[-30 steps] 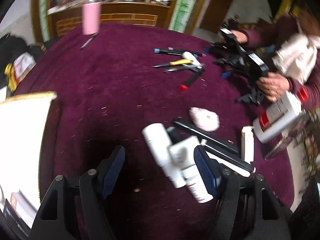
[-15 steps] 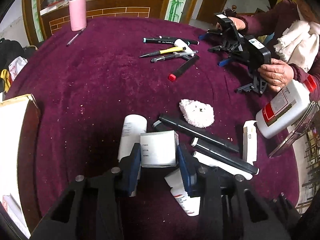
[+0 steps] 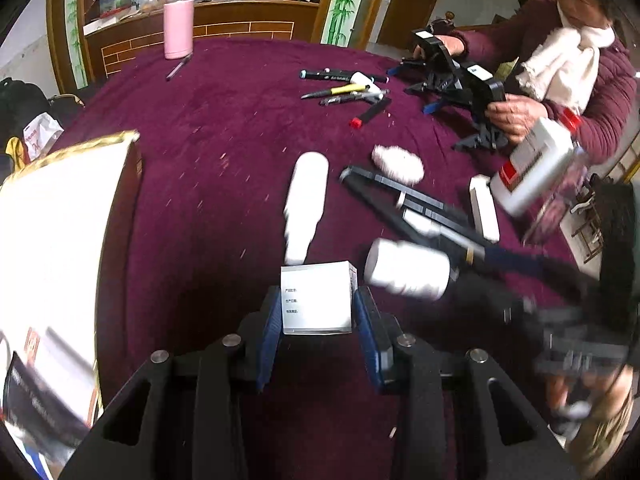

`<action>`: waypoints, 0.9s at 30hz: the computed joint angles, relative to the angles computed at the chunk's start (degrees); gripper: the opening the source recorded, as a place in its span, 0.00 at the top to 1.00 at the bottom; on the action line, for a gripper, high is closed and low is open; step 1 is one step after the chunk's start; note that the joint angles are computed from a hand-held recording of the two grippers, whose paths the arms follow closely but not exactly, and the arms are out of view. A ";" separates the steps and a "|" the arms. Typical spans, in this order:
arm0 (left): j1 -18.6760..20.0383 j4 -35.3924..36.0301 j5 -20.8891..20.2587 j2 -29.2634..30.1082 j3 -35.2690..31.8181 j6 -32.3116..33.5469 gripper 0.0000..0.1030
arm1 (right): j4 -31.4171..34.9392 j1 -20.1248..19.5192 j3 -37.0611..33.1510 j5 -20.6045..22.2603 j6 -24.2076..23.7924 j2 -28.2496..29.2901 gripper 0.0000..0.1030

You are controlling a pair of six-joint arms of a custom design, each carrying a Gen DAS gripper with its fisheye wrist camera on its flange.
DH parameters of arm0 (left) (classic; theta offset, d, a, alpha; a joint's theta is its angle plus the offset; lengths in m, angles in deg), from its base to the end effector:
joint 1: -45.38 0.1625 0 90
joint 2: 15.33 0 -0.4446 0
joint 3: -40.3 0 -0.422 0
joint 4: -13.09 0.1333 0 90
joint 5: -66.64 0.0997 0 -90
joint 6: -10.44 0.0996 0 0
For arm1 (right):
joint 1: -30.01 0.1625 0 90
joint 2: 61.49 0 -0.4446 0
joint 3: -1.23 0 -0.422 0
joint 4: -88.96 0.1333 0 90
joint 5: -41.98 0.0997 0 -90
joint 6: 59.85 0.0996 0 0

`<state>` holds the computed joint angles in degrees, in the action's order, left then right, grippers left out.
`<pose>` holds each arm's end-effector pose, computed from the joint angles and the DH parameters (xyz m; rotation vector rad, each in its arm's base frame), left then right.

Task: Organize objects
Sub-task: 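Grasp the white plastic bottle with the right tool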

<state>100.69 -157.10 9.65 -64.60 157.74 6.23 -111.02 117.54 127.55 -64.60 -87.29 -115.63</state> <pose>-0.1656 -0.5688 0.0467 0.6097 2.5486 -0.5184 0.0821 -0.5309 0.1068 0.4349 -2.5634 0.7613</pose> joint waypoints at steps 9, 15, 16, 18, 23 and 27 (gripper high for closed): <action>1.32 -1.05 -0.08 -3.24 3.36 -2.52 0.66 | 7.26 4.64 -7.91 -6.58 -12.41 6.36 0.33; 1.47 -1.28 -0.35 -2.95 3.35 -2.39 0.66 | 5.45 4.45 -9.83 -10.55 -13.85 10.29 0.62; 1.44 -1.21 -0.29 -2.92 3.31 -2.39 0.66 | 4.82 4.39 -9.68 -10.34 -13.50 10.34 0.63; 1.44 -0.92 -0.42 -3.04 3.23 -2.43 0.66 | 3.95 4.38 -9.48 -10.30 -12.41 10.40 0.63; 1.22 -1.37 -0.37 -3.50 3.62 -2.14 0.66 | 2.87 4.42 -8.33 -8.92 -11.18 9.76 0.63; 1.00 -1.64 -0.28 -3.65 3.82 -2.20 0.66 | 1.74 4.87 -7.27 -7.94 -10.95 9.30 0.63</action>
